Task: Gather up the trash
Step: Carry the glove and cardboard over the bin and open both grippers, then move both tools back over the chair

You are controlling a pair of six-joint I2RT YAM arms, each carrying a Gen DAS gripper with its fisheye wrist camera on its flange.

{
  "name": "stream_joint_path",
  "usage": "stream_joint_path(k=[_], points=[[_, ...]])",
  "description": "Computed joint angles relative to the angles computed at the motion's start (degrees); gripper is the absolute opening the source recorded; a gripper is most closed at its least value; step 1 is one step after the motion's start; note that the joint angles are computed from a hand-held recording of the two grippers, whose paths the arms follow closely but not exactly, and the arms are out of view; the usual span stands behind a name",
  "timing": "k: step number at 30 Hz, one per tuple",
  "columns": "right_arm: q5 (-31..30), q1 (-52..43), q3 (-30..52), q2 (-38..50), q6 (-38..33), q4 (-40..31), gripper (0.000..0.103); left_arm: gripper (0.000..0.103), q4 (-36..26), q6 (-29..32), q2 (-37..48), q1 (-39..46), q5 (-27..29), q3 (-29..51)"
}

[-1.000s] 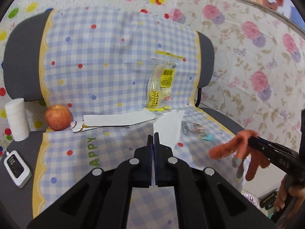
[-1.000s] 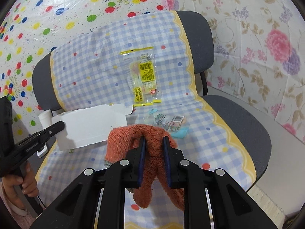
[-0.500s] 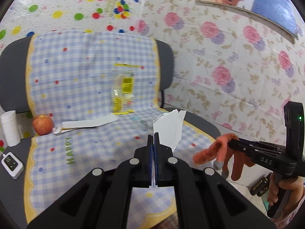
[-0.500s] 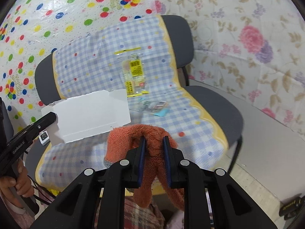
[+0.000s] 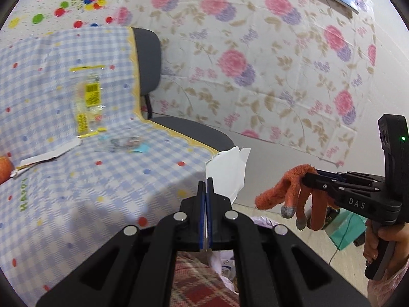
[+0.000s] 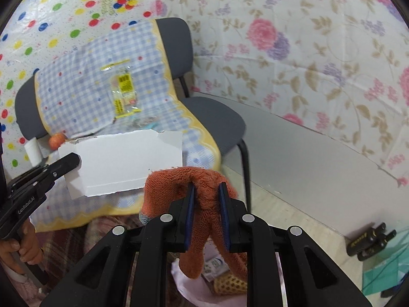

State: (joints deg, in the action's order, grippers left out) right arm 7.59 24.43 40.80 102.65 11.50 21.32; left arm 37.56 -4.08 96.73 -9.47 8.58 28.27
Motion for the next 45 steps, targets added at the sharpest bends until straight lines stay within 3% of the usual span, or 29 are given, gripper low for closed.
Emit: stream_joint_path(k=[10,17,21,24,27,28,29,45], points=[[-0.6,-4.4,-7.1,0.0,2.1,3.5,0.021,0.000,1.5,-0.9,9.3,-7.7,-0.6,5.4],[-2.2,-6.7,-6.0,3.4,2.3,4.6,0.022,0.000,-0.2,0.3,11.8,-10.5,-2.3,7.9],[-3.8,-8.0,-4.5,6.2,2.4,4.7,0.029,0.000,-2.5,-0.1,13.4,-10.1,-1.6,10.3],[-5.3,-8.9,-3.7,7.5,2.7,4.7,0.042,0.001,-4.6,-0.3,14.3,-9.6,-0.1,11.9],[-5.1,-8.7,-3.6,7.3,2.6,4.4,0.047,0.025,-5.8,-0.6,14.6,-9.0,1.2,12.6],[-5.0,-8.8,-3.9,6.9,2.5,4.5,0.047,0.037,-5.5,-0.9,14.2,-8.9,1.1,12.2],[-4.8,-8.7,-4.1,6.3,2.6,4.5,0.047,0.040,-4.8,-1.1,13.8,-8.5,1.4,11.6],[-3.6,-4.4,-1.0,3.5,3.1,3.4,0.048,0.050,-2.9,-0.9,4.7,-2.2,-1.7,4.5]])
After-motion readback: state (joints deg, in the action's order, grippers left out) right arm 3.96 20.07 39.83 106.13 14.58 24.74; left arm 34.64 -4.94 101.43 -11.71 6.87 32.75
